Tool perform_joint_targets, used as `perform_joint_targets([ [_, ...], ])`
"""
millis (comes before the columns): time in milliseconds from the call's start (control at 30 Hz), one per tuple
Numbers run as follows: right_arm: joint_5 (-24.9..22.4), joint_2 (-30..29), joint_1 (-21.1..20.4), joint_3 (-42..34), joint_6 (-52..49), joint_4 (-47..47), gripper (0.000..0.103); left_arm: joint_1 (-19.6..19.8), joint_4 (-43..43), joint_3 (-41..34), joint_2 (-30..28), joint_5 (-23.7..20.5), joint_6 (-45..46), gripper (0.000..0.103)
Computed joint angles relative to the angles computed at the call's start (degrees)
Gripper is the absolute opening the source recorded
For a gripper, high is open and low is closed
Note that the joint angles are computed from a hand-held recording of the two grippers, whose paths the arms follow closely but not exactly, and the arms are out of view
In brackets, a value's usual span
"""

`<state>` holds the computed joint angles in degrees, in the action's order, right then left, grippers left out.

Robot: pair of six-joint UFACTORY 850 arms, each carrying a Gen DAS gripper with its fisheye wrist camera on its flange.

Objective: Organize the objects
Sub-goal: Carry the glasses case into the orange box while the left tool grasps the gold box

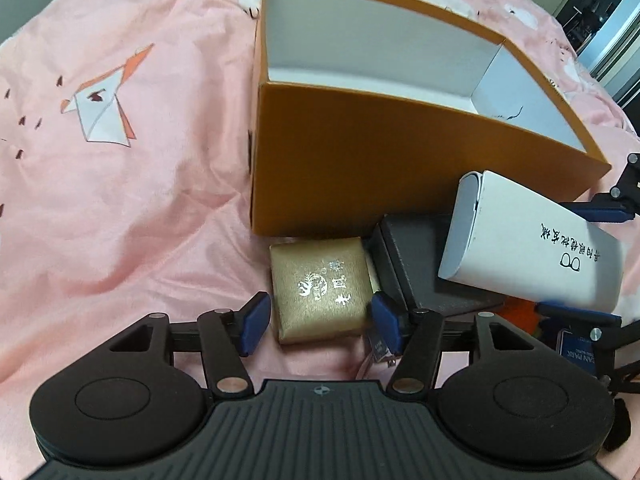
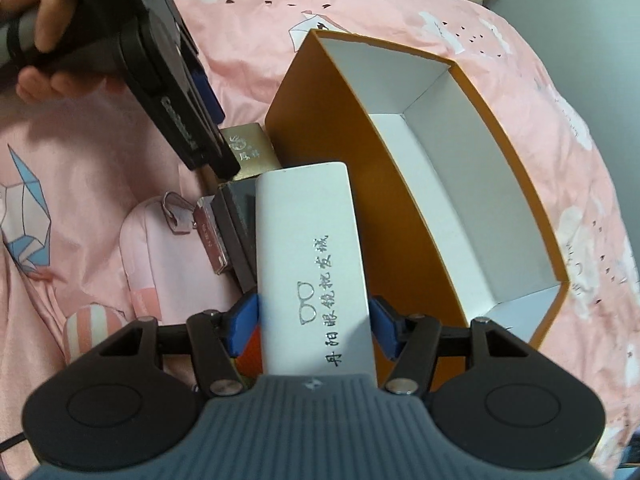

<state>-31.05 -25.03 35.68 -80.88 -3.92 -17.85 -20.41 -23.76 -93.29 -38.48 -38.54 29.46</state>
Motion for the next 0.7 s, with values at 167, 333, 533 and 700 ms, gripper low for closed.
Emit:
perform_joint_targets([
  [167,1.25,1.48,-0.97,1.72,-4.89,6.87,0.062,-0.56,1.46,-2.21,-2.12,-1.52,-1.32,0.075],
  [333,1.53,1.11,-1.33,1.81,-7.44,9.4,0.063,-0.76,2.28,-3.38,-3.6,-1.53,-2.95,0.076],
  [533,1.03,1.13,-0.81,1.62,-7.29,7.7,0.062,-0.44,1.14,-2.66,-3.07,-1.46,-1.69,0.071],
  [700,1.31,3.06,-0.03,1.75,-8.17,7.4,0.062,0.38,-0.68,1.08,0.77,1.39,0.19,0.07],
])
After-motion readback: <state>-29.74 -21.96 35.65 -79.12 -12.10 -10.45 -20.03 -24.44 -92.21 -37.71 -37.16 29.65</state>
